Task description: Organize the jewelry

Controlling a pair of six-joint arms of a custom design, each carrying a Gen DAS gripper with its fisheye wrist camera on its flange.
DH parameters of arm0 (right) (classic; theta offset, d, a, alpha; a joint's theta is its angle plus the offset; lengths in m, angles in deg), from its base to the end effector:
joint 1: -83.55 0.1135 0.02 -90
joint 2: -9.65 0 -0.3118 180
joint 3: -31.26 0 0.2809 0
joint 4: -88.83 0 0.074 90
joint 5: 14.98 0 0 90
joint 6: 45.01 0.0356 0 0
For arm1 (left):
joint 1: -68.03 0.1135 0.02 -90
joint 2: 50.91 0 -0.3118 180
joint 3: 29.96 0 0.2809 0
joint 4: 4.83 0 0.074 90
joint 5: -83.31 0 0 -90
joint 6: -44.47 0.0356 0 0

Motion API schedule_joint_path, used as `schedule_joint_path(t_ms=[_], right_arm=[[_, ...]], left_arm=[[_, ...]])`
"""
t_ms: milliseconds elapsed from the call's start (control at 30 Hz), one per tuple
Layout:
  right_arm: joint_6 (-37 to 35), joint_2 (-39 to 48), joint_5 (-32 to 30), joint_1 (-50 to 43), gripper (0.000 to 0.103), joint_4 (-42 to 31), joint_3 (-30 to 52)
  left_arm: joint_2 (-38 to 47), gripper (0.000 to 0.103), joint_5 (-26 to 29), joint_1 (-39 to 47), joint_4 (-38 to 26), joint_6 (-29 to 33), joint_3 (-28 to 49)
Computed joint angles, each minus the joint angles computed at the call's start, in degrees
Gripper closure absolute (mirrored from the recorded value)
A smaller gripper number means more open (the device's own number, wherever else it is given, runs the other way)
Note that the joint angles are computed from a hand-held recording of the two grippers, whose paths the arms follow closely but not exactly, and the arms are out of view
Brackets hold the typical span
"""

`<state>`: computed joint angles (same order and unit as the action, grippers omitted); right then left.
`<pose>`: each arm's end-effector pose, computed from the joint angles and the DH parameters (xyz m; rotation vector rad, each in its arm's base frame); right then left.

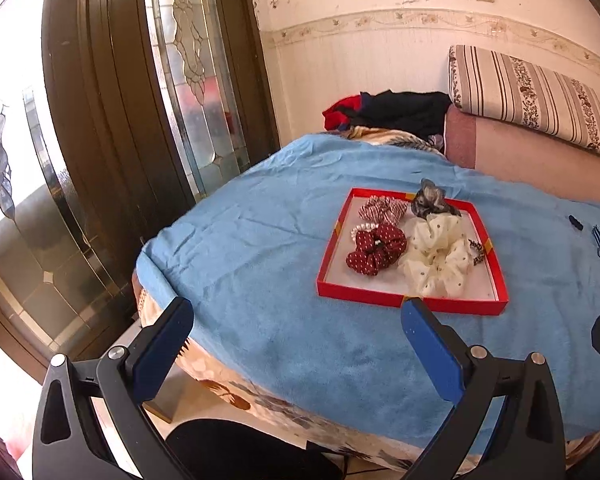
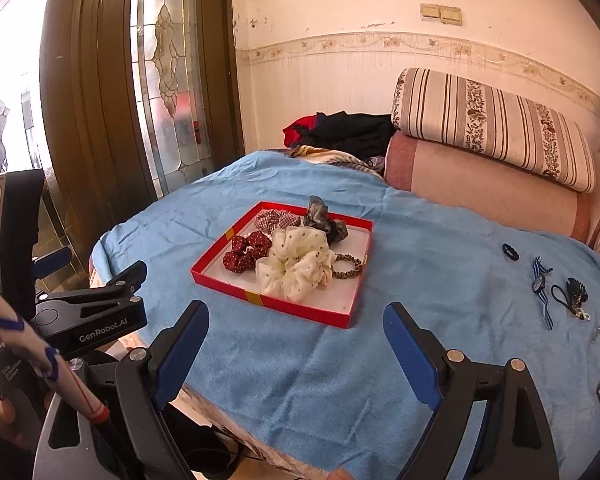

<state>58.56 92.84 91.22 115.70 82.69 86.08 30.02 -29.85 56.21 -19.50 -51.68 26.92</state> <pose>0.2757 0.1615 0.2283 -0.1877 2.1420 0.1570 0.3069 -0.0499 0.2402 -0.1066 2.1947 0.2787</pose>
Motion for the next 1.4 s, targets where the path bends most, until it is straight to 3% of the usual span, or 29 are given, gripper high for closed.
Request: schedule_joint_path(t_ms=[1400], right_arm=[[-0.3,2.7,0.1,0.1,0.011,1.1,0.0]], left_arm=[[3.2,0.000,3.3,1.6,-1.1,-1.5,0.6]])
